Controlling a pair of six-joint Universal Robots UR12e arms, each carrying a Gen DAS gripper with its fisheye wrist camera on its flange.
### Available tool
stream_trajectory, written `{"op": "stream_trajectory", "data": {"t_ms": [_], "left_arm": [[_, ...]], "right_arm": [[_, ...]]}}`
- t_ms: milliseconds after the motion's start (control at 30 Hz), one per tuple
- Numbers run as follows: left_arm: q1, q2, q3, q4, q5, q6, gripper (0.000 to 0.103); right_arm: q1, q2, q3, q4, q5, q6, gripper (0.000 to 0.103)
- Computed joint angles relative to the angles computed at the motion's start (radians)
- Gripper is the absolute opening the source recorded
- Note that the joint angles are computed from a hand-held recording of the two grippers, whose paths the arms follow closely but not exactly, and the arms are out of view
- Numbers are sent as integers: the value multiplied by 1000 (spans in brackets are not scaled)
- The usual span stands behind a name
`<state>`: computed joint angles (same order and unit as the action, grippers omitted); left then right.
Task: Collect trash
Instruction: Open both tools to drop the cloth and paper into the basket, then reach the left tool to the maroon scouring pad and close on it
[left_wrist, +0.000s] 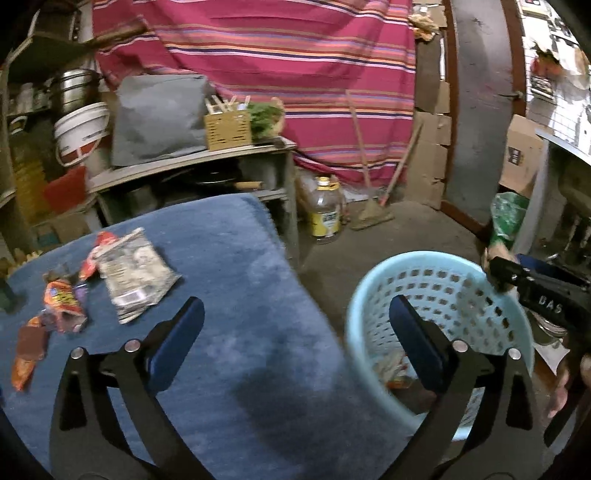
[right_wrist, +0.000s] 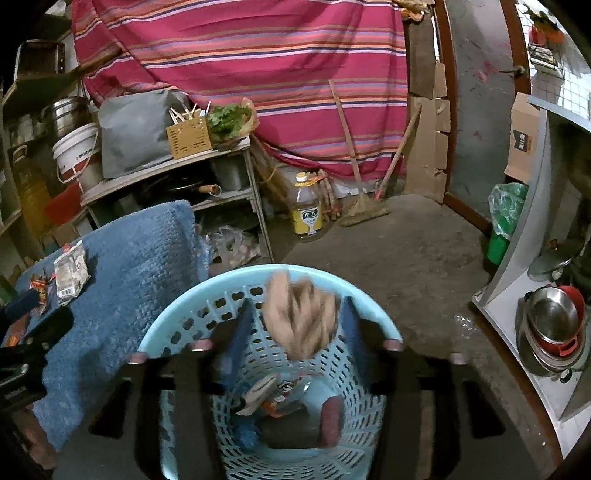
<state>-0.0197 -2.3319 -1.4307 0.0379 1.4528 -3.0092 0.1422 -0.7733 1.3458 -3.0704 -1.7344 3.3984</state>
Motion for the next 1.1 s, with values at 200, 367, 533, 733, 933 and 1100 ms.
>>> {"op": "stream_trajectory", "data": {"t_ms": [200, 367, 533, 733, 933, 1100], "left_arm": [[38, 22, -35, 28, 30, 30, 97], [86, 31, -60, 45, 28, -8, 98], [121, 26, -61, 57, 76, -2, 98], [177, 14, -65, 124, 125, -22, 98], [227, -2, -43, 47, 138, -40, 98], [270, -3, -31, -29, 118, -45, 97]], "right_arm": [[17, 11, -26, 17, -57, 9, 84], [37, 25, -51, 1, -69, 3, 88], [61, 43, -85, -37, -60, -19, 92], [90, 79, -147, -59, -25, 10, 94], [139, 139, -257, 8, -28, -40, 94], [171, 188, -343, 85, 8, -46, 94]]}}
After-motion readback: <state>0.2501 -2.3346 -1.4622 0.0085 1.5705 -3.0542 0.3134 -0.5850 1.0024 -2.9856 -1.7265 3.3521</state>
